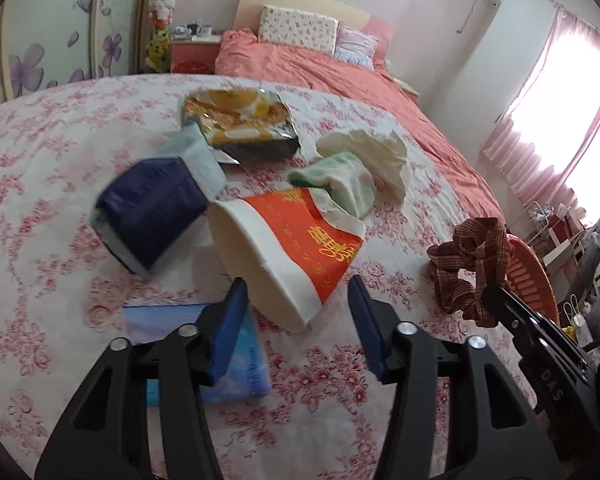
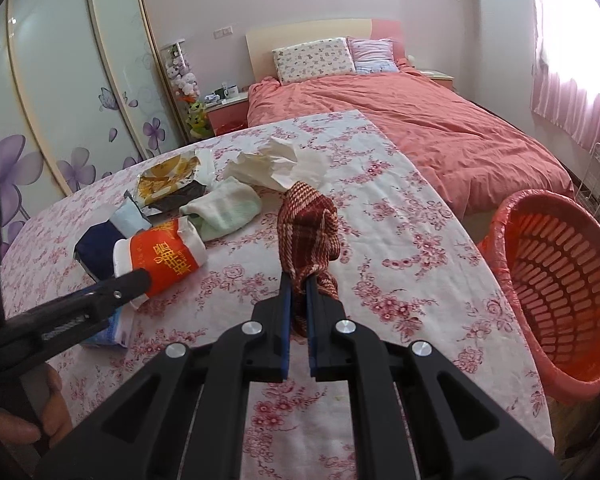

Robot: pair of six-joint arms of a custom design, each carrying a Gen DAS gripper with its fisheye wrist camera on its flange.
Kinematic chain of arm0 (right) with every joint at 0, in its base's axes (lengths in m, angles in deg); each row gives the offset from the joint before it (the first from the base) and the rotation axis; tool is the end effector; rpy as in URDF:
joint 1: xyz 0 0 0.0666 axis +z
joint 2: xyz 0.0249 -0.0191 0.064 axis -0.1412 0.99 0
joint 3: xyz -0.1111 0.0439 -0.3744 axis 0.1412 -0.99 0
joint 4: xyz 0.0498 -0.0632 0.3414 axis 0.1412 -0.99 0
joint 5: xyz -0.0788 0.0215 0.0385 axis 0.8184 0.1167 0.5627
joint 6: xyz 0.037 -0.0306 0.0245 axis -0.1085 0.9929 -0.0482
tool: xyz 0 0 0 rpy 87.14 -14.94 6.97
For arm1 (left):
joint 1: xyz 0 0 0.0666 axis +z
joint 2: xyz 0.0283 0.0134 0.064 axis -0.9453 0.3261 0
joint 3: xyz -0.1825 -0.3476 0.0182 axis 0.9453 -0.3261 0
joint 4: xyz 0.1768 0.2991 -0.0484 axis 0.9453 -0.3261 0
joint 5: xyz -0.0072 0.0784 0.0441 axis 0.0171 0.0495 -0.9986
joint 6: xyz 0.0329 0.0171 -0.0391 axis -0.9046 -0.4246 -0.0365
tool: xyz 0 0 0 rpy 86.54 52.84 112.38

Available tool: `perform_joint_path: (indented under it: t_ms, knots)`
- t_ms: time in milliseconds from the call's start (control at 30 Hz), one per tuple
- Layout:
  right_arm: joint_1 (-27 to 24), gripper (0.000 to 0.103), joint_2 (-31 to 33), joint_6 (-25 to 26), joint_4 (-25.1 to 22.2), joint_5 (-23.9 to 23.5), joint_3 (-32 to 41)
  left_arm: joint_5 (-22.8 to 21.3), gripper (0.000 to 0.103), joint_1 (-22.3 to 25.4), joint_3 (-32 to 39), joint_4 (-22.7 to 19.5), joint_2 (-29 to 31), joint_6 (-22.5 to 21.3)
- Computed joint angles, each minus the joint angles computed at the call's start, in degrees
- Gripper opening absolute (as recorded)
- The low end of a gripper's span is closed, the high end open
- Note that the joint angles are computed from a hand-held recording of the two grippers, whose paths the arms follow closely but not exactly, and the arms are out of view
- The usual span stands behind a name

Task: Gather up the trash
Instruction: 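Grasp the plaid cloth with the right tool while the left tool grasps the orange-white cup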

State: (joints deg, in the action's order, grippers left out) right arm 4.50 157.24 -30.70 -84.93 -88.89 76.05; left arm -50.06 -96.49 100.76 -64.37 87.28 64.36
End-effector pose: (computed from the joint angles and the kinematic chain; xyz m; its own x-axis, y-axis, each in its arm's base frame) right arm 0.3880 0.0878 0.4551 -0.6872 0.0480 -0.7249 -0.1133 0.9785 0.1723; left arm 0.3955 -0.1864 0.4701 -0.7720 -0.1739 -0.6114 0.0064 0.9597 -0.2811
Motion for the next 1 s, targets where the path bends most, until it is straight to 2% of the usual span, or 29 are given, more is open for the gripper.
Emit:
perform_joint_path:
  t_ms: [100, 267, 367, 500, 1000]
  knots:
    - [-0.6, 0.007, -0.34, -0.08, 0.18, -0.12, -0.4, 0.5, 0.04, -0.55, 0.45, 0.18, 0.37, 0.01]
    - [-1.77, 0.007, -0.8, -0.23, 0.23, -0.58, -0.93, 0.06, 0.016, -1.69, 1.43, 1.05, 1.19, -1.04]
    - [-2.62, 0.007, -1.4, -0.01, 0.27, -0.91, -1.41, -0.22, 0.006, -2.27, 1.27, 2.46, 0.96, -1.44]
    - [-3.72, 0.007, -2.21, -0.04, 0.33, -1.31, -1.77, -0.3, 0.004, -2.96, 0.84, 4.31, 0.13, -2.02]
    - [-8.28, 0.007, -7.17, -0.06, -0.05, -4.34, -3.19, -2.79, 0.004, -8.09, 3.01, 4.62, -0.44, -3.79]
